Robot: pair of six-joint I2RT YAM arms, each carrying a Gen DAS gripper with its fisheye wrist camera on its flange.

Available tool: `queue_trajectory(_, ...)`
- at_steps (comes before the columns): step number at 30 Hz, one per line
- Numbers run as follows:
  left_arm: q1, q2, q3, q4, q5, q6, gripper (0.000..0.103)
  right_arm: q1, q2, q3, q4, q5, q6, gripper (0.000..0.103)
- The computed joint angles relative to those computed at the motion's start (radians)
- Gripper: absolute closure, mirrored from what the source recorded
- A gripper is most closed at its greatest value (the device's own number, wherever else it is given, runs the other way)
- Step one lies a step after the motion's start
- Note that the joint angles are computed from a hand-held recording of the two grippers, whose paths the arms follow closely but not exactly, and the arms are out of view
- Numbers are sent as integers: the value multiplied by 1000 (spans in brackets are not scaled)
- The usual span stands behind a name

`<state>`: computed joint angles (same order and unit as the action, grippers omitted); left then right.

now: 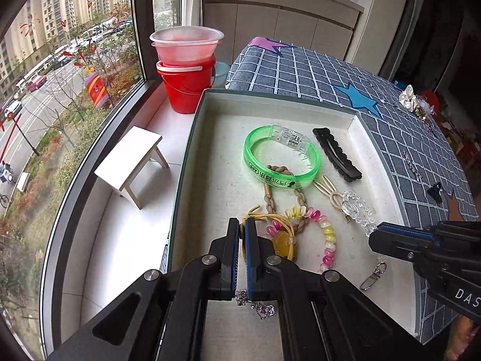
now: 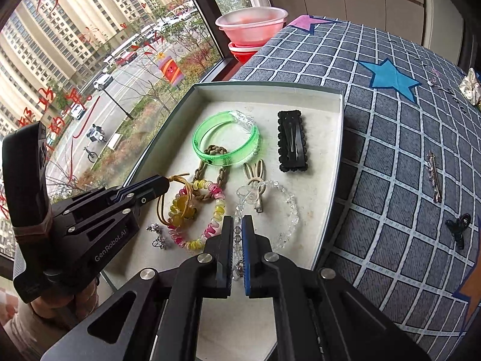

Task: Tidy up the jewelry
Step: 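Open the right gripper to drop the crystal bracelet while the left releases the hair tie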

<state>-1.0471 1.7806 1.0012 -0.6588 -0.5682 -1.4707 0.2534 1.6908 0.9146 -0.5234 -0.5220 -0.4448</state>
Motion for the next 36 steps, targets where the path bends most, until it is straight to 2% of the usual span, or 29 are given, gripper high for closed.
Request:
queue_trajectory(11, -2, 39, 40, -58, 13, -28, 91, 13, 67, -22, 32, 30, 8, 97)
queue_trajectory(19, -11, 57, 101, -139, 0, -40, 91, -1, 65, 5, -22, 3, 4, 96)
queue_trajectory(20, -12, 63, 113, -153, 0, -44, 91, -8, 60, 8, -30, -7, 0, 93)
queue_trajectory(22, -14, 70, 134, -178, -3, -49, 91, -25, 48, 21, -54, -41, -10, 78)
queue_trajectory(23, -16, 73, 142, -188, -6, -51, 91, -35, 35, 22, -64, -58, -14, 58)
queue_trajectory(24, -18, 75, 150, -199, -9, -53, 91, -45, 19, 20, -72, -76, -19, 44)
queue_trajectory(28, -28, 83, 182, -236, -26, -60, 91, -78, -39, 21, -101, -112, -36, 42)
queue_trajectory(31, -34, 85, 201, -252, -37, -59, 91, -118, -66, 21, -113, -116, -57, 32)
queue_trajectory(35, -37, 91, 221, -264, -39, -58, 91, -204, -61, 43, -150, -135, -103, 30)
queue_trajectory(36, -37, 95, 228, -266, -38, -56, 91, -228, -55, 52, -161, -139, -114, 26)
